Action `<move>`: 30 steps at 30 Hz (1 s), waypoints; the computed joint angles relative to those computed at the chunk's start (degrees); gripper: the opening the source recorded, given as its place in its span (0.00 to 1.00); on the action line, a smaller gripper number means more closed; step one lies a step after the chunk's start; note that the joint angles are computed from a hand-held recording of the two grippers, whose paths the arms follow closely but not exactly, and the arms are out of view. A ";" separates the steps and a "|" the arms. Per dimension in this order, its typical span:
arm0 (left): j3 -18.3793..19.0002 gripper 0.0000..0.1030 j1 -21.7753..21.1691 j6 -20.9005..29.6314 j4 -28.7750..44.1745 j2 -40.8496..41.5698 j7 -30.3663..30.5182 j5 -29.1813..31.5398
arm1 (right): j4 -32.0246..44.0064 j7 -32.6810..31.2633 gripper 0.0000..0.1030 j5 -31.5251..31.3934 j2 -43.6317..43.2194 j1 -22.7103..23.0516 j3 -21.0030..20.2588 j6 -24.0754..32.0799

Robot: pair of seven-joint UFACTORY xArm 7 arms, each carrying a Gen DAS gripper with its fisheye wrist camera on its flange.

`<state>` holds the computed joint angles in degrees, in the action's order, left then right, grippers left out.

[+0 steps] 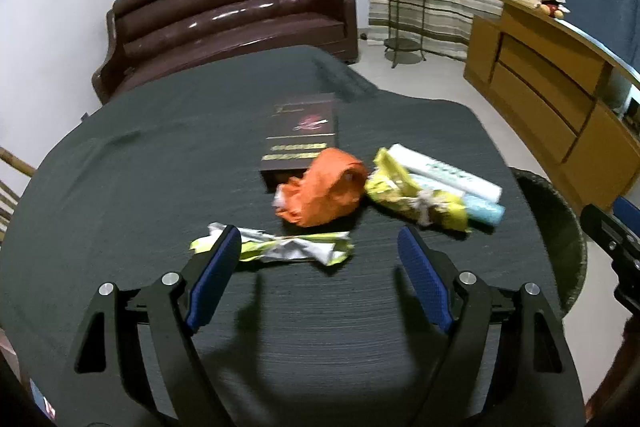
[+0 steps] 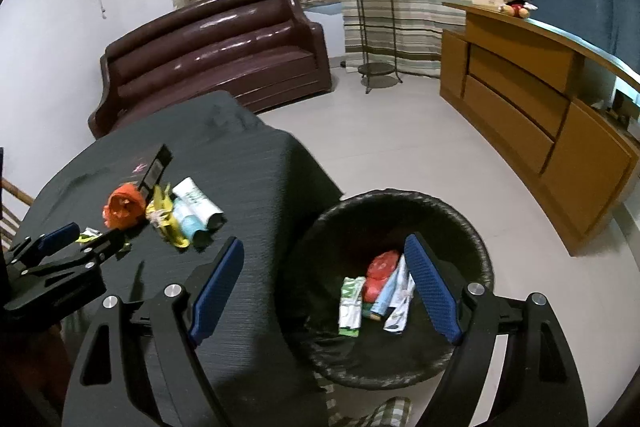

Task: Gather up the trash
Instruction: 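Move both open grippers back over the table, then grasp the crumpled yellow-white wrapper with the left gripper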

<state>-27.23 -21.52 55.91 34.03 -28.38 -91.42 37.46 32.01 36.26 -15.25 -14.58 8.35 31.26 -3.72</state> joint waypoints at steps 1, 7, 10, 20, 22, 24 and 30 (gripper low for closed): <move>0.55 0.76 -0.09 -0.32 -0.53 -0.38 0.22 -0.40 | 0.27 0.21 0.78 -0.15 0.14 -0.25 0.68 0.11; 2.80 0.76 0.56 -3.55 -2.77 -2.18 1.72 -2.98 | 1.20 1.49 0.78 -1.35 0.81 -0.77 2.25 0.53; 2.98 0.76 1.25 -4.48 -3.47 -2.69 2.97 -4.04 | 1.63 2.02 0.78 -1.97 1.49 -0.61 2.17 0.72; 4.08 0.66 2.62 -9.57 -8.00 -7.31 7.24 -9.00 | 2.34 2.55 0.78 -3.34 2.92 1.97 -0.20 0.94; 4.40 0.61 2.55 -10.39 -8.99 -8.42 8.39 -10.33 | 2.43 2.26 0.78 -3.25 3.25 3.04 -1.18 1.08; 4.68 0.54 2.54 -10.89 -10.14 -9.82 9.64 -11.63 | 2.40 1.85 0.78 -3.00 3.32 4.38 -2.44 1.18; 3.82 0.37 2.26 -10.81 -12.39 -13.48 12.09 -14.66 | 2.46 1.88 0.78 -3.16 3.32 4.96 -2.67 1.17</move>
<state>-23.40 -19.25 45.10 21.64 -41.86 -79.33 22.80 34.47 38.14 -18.41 -11.26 13.31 28.59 -2.55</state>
